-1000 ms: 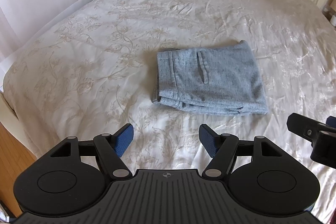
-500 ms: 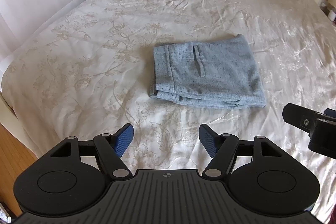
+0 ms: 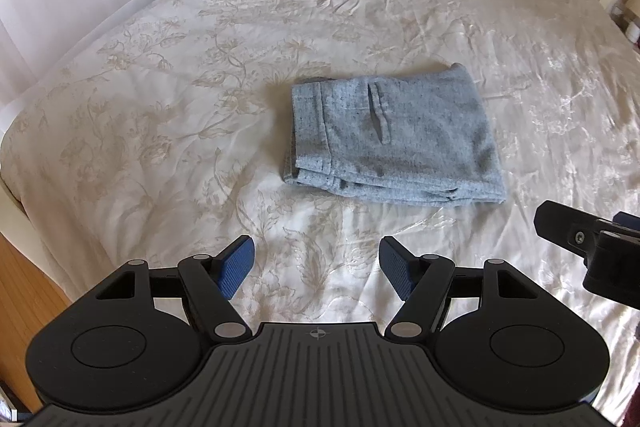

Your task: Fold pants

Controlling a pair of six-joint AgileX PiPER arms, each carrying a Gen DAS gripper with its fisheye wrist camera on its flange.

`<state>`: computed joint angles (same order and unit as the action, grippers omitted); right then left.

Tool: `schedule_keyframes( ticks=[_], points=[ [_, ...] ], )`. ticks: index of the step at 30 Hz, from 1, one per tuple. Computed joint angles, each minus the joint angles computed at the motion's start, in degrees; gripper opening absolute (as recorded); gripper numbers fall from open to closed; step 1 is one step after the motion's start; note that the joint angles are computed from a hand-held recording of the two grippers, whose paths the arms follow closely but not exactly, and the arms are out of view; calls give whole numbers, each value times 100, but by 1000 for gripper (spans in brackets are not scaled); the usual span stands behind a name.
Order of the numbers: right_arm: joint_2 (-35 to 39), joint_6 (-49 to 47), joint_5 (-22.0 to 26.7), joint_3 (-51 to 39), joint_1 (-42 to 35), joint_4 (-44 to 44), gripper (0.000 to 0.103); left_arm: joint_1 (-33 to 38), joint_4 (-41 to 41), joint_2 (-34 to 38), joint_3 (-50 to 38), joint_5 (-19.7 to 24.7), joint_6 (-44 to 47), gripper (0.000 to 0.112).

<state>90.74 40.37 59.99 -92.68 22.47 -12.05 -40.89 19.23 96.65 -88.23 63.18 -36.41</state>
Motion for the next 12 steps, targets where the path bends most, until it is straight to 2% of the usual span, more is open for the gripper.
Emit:
schedule_keyframes(
  ticks=[12],
  points=[
    [6,14,-20,40,-23,128,103,-60,35,39,-5,26,-90,67]
  ],
)
